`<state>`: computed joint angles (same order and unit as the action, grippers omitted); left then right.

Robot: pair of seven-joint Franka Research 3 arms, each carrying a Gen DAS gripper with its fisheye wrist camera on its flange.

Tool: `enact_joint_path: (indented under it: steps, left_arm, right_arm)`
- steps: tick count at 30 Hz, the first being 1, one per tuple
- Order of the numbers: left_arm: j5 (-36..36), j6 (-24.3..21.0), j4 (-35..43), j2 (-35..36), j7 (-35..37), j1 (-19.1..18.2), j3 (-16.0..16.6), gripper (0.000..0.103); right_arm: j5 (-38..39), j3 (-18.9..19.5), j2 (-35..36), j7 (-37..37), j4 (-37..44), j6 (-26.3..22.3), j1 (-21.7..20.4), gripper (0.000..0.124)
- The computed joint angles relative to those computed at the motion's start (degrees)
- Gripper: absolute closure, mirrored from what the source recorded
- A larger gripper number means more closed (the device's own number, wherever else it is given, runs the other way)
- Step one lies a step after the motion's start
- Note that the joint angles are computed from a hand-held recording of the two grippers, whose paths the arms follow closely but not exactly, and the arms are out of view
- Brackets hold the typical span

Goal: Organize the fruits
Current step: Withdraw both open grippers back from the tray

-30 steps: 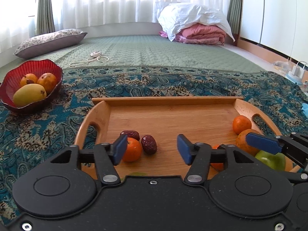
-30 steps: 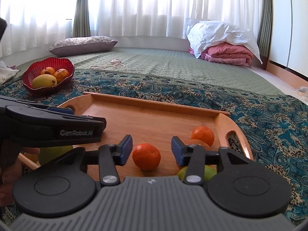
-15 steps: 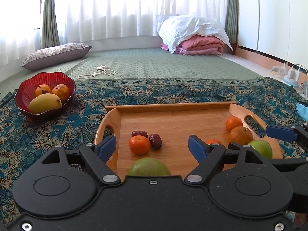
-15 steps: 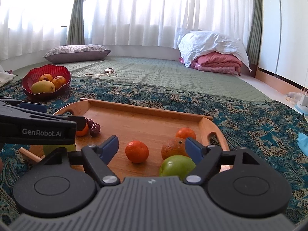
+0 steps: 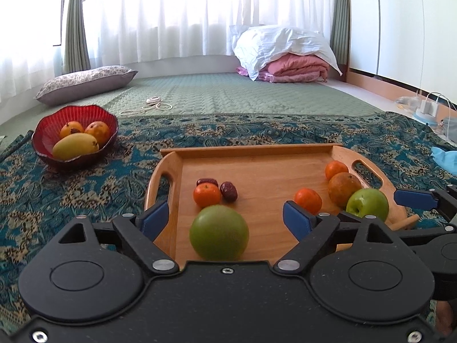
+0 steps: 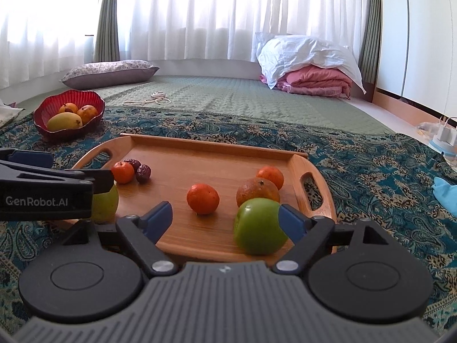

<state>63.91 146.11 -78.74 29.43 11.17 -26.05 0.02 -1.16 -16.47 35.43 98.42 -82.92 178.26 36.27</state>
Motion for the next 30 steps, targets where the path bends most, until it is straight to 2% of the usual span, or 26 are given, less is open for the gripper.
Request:
enact_joint_path:
  steps: [3,7,11,19,30]
  left_arm:
    - [0.41,-0.18,-2.06,-1.11,-1.79,-0.17,0.03,0.017]
    - [0.63,0.04,-4.56,-2.31,-3.43,0.14,-0.56,0.017]
    - [1.58,-0.34,-6.93,-3.47,-5.35,0.14,-1.15,0.017]
    - [2.53,-1.88,-9.62,-4.48,-6.28,0.3,-2.57,0.016]
    - [0.15,-4.78,-10.05,-3.58,-5.52,0.47,-3.39,0.015]
  right_arm:
    - [0.5,1.13,-0.93,-0.29,-1.42,0.03,-0.6,0.034]
    - [0.38,-0.99,-1.8,0.62,-3.98,1.27,1.26,0.033]
    - [1.11,-1.21,-2.99,0.7,-6.58,1.71,1.86,0.033]
    - [1.79,-1.82,-4.01,2.31,-9.27,0.81,2.67,0.033]
    - [-1.65,-4.15,-3.72,6.43,-10.32,-1.05,3.95,0.032]
